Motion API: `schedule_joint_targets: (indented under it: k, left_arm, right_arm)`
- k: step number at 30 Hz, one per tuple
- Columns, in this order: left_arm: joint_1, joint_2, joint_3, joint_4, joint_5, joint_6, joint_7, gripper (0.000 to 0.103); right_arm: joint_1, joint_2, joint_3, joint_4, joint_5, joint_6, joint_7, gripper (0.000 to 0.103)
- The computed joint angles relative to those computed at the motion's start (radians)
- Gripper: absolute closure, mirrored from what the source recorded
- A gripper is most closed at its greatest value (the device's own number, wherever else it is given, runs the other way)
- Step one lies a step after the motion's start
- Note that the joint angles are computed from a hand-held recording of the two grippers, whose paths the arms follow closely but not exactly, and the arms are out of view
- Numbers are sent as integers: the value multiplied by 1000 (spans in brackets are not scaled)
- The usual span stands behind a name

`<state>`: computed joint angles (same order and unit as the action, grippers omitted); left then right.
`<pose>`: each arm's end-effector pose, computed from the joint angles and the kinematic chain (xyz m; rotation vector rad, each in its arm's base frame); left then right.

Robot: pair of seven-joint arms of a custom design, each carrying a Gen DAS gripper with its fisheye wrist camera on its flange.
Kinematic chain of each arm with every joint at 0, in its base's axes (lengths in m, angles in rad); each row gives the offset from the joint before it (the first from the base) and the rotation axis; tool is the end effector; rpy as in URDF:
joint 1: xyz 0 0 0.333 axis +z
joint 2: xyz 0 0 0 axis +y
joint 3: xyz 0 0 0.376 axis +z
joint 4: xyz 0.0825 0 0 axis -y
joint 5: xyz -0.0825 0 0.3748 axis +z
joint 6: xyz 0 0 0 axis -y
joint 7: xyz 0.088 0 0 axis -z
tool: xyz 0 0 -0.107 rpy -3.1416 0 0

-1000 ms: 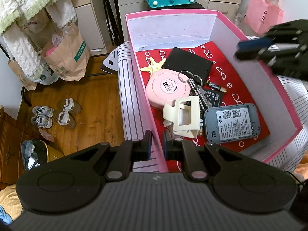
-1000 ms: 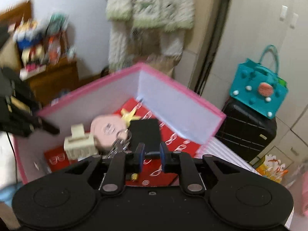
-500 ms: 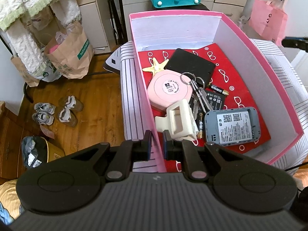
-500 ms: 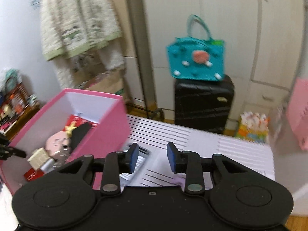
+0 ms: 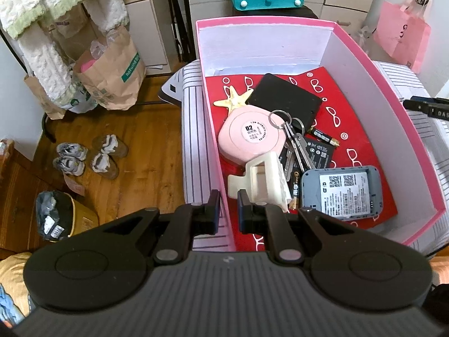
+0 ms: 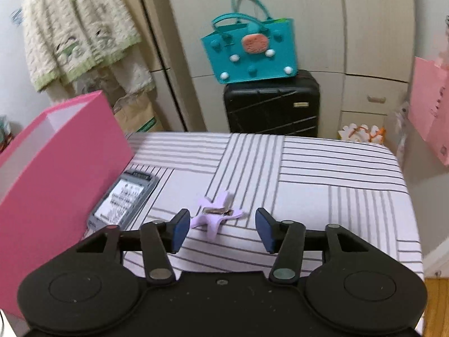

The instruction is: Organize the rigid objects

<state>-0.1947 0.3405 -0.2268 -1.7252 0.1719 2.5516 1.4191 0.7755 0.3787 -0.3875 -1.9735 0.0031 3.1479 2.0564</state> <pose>0.6453 -0.2680 0.5061 -1.5942 2.2959 -0.5816 0.6117 0.2859 0.4507 -1.6596 1.6840 -0.4946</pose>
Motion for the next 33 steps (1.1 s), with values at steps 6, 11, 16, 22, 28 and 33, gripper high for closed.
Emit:
schedule_joint_targets:
  k: [6, 11, 16, 22, 28, 33]
  left_arm:
    - [-17, 5, 14, 5, 36, 1, -52, 92]
    - [-9, 7, 6, 2, 35, 3, -45, 92]
    - [-8, 11, 7, 2, 32, 12, -46, 92]
    - [5, 13, -2, 0, 13, 23, -20, 92]
    - [15, 6, -10, -18, -4, 44, 20, 92]
    - [18, 2, -11, -25, -11, 51, 48, 93]
  right_arm:
    - [-68, 32, 78, 20, 46, 32, -55, 40]
    - [155, 95, -164, 58, 24, -14, -41, 38]
    - [236, 120, -255, 82, -40, -57, 29, 44]
    - [212, 96, -221, 65, -84, -44, 86, 44]
    - [266, 80, -274, 55, -143, -51, 145, 44]
    - [283, 30, -273, 51, -209, -43, 171, 44]
